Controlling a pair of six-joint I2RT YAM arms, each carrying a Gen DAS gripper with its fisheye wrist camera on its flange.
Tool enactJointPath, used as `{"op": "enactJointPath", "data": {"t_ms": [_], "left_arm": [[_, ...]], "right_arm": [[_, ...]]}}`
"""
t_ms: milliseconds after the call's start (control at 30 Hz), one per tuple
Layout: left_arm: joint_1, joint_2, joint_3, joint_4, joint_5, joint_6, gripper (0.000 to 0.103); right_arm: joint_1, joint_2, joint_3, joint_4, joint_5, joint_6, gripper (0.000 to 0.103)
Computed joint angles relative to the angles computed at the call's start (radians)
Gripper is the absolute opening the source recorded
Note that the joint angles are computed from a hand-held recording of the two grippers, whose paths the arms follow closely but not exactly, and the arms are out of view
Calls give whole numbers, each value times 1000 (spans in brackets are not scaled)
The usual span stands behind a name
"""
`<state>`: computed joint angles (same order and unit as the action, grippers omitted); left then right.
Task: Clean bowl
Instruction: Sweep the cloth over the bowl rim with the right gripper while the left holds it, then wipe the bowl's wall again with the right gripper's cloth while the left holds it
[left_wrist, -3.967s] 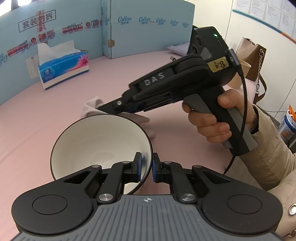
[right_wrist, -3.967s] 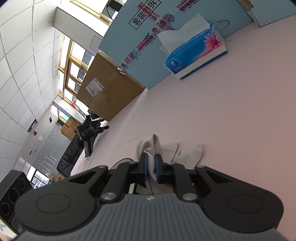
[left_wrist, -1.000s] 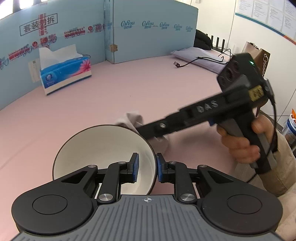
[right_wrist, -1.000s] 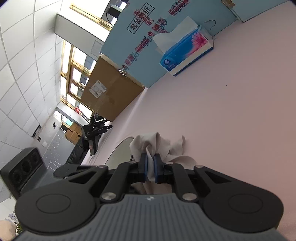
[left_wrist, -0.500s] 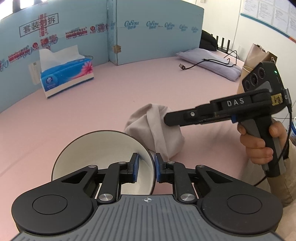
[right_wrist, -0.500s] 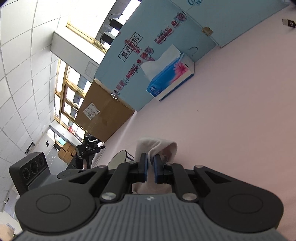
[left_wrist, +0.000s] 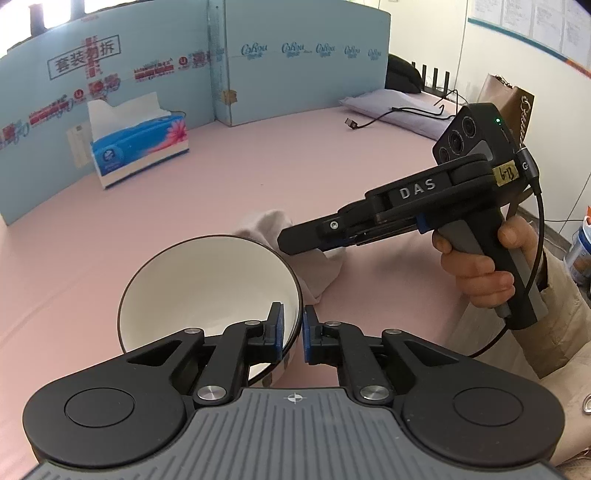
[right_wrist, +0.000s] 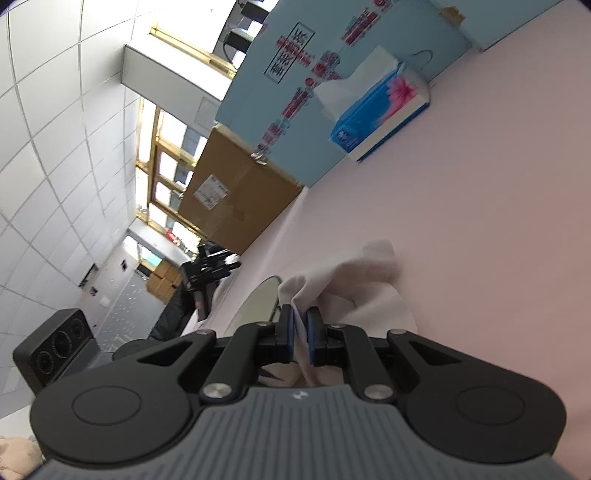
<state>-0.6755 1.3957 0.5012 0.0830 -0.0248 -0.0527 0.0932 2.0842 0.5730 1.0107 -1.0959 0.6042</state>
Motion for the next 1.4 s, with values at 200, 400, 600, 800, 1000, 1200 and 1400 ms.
{"op": "enactJointPath", "data": {"t_ms": [200,400,600,800,1000,1200,1400], "left_arm": [[4,-1,0,1,9,4,15],[4,0,-1,1,8,7,16],[3,8,1,5,8,8,17],[6,21,4,12,14,12,18],[9,17,7,21,14,9,20],[11,77,45,44,20,11,18],[10,83,52,35,25,11,16]], "right_arm": [[-21,-40,-9,-37,22,-19,11],[15,-111,-8,-189,195,-133,31],[61,-119,15,-193,296,-142,43],[83,-89,37,-265,266,-189,4],[22,-128,-54,-180,195,-169,3],[-51,-41,-91,29,9,-6,3],[8,-46,-65,-18,50,16,3]]}}
